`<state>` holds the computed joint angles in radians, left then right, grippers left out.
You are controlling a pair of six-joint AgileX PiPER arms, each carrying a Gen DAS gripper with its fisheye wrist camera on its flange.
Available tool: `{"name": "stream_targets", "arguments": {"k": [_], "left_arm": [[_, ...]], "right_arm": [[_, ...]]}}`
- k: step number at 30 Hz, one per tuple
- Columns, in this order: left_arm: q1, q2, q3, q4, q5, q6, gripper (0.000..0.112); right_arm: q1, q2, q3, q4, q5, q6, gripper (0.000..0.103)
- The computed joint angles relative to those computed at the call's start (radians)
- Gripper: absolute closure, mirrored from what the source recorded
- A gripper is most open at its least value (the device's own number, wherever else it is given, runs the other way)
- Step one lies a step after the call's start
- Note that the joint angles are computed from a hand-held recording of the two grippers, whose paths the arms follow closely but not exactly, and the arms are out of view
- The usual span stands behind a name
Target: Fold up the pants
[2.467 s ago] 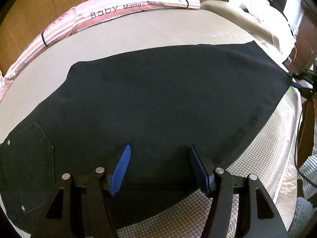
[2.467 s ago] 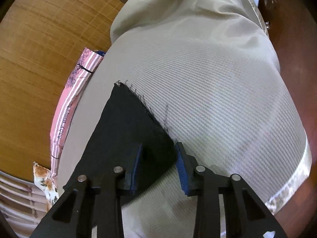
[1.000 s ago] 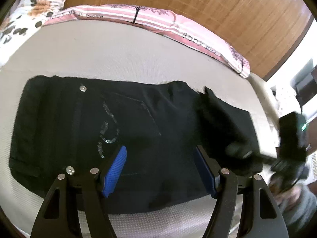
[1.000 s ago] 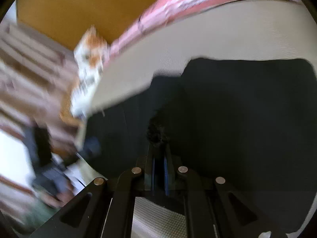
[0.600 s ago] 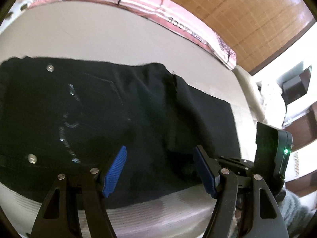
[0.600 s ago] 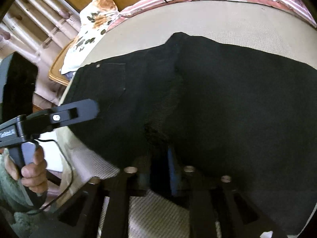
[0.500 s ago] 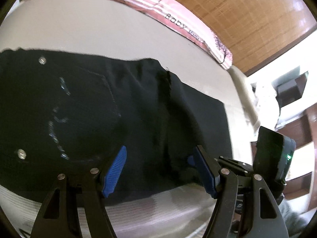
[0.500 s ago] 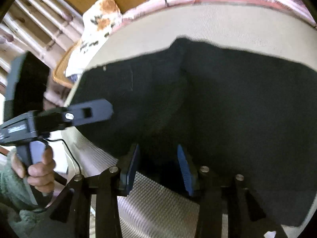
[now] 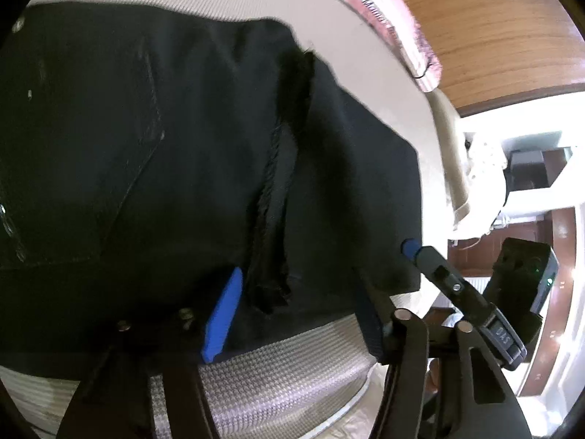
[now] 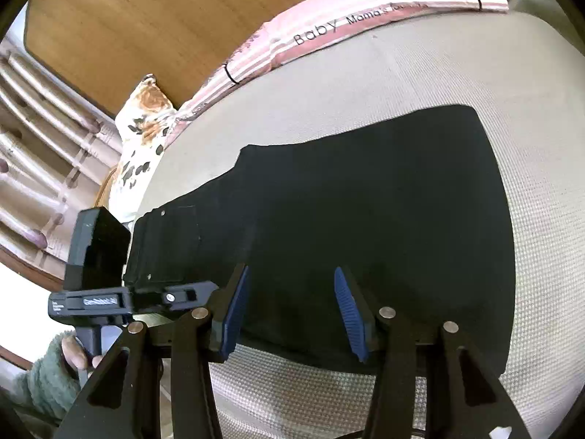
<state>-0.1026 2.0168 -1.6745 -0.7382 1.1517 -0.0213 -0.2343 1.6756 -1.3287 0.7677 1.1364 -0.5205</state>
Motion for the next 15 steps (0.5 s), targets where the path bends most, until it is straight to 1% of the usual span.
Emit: {"name": "stream_targets", "arguments": {"k": [4,7,9,10,11,12,13,14,15], "left_arm": [[-0.005,0.012,-0.013,-0.003,-0.003,-0.017,0.055],[-0.032,0.036,-0.058,0.025,-0.002,-0.031,0.055],[-0.054,0.049,-0.085,0.038,0.003,-0.024,0.066],[-0.063,0.059,-0.096,0.041,0.007,-0.028,0.083],[-0.073,0.071,-0.106,0.052,0.017,-0.038,0.094],[-0.079,0.075,-0.106,0.057,0.015,-0.039,0.095],[-0.078,0.060,-0.081,0.053,-0.007,-0.033,0.099],[-0.073,0.051,-0.071,0.042,-0.011,-0.025,0.102],[-0.067,0.034,-0.050,0.025,-0.024,-0.011,0.103]], "right_arm": [[0.003,0.006,0.006,0.013,-0.008,0.005,0.057],[0.002,0.009,0.009,0.023,-0.012,0.011,0.057],[-0.005,0.010,0.011,0.021,-0.012,0.017,0.057],[-0.009,0.011,0.010,0.021,-0.011,0.020,0.057],[-0.014,0.012,0.011,0.021,-0.011,0.024,0.057],[-0.018,0.013,0.010,0.022,-0.010,0.028,0.057],[-0.018,0.015,0.009,0.023,-0.010,0.033,0.057],[-0.021,0.014,0.009,0.022,-0.011,0.037,0.057],[-0.022,0.012,0.009,0.020,-0.013,0.039,0.057]]}}
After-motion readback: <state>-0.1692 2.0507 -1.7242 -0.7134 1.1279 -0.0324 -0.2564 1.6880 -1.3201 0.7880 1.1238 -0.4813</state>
